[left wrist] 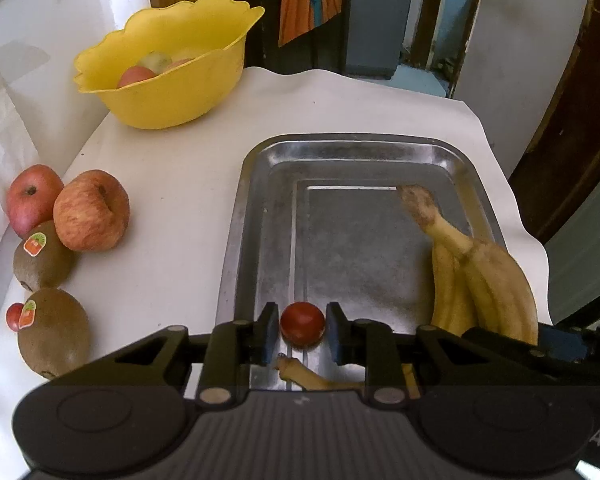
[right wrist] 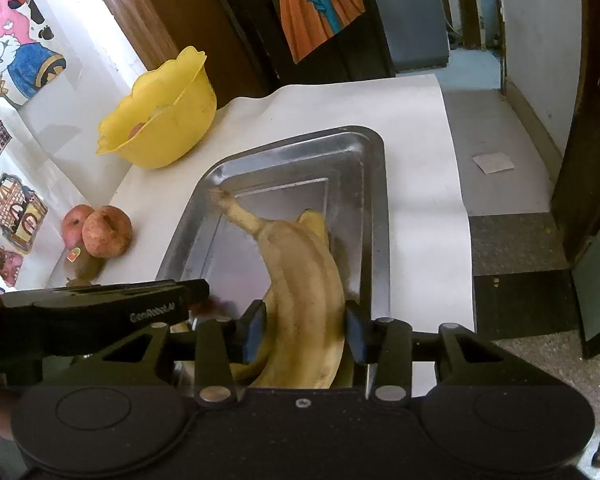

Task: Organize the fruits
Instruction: 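Lower the banana and tomato onto the tray and open both tools, then withdraw both tools from the tray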

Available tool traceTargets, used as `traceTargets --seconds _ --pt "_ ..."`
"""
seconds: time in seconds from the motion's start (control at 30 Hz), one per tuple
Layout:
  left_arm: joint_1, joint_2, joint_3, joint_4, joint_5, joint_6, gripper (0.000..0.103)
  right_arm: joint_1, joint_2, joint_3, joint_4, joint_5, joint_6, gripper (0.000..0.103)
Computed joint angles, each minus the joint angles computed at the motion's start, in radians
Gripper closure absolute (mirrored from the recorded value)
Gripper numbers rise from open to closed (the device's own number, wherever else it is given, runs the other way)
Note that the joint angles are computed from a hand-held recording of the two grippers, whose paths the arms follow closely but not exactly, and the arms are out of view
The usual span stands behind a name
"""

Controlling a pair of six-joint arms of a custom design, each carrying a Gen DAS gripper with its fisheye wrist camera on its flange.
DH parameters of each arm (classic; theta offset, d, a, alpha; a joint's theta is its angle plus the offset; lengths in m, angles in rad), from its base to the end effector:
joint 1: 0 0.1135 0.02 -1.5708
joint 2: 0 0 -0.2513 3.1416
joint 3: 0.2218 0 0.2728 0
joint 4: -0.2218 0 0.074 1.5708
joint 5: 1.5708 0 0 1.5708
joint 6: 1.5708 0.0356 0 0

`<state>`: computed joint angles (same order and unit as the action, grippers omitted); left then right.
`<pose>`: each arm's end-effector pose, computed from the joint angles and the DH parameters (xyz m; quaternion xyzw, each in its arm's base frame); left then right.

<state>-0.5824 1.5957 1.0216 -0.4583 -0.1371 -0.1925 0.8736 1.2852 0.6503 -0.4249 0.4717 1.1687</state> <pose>0.2852 -0.1820 0.1768 0.1684 0.9470 -0.0391 0.2706 0.1734 0.1819 0.1529 0.1967 0.9218 0.0914 0.3212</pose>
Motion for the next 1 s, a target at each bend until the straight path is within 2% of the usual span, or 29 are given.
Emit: traceTargets --seconds 0.13,0.23,0.33,0.43,0.67,0.9,1.0 --pt "0.002 -0.022 -0.012 -0.002 0.000 -0.009 0.065 0.015 -0.003 -0.004 -0.006 0.011 0.013 0.049" --pt "0.006 -0.049 -0.026 -0.002 0.004 -0.009 0.062 0.033 -0.001 0.001 -0.027 0.027 0.030 0.045" --pt "0.009 -0.085 -0.045 0.000 0.001 -0.012 0.048 0.059 -0.007 0.005 -0.052 0.048 0.056 0.041" --pt "0.019 -0.124 -0.061 -0.001 0.004 -0.014 0.042 0.090 -0.012 0.010 -0.078 0.075 0.080 0.035" --pt "0.045 -0.228 -0.108 -0.005 0.002 -0.018 0.014 0.182 0.009 0.073 -0.176 0.146 0.156 0.026" --pt "0.114 -0.371 -0.136 -0.076 0.020 0.013 0.004 0.290 0.048 0.209 -0.364 0.223 0.290 0.010" --pt "0.164 -0.447 -0.139 -0.139 0.032 0.039 0.003 0.340 0.079 0.287 -0.461 0.238 0.360 0.008"
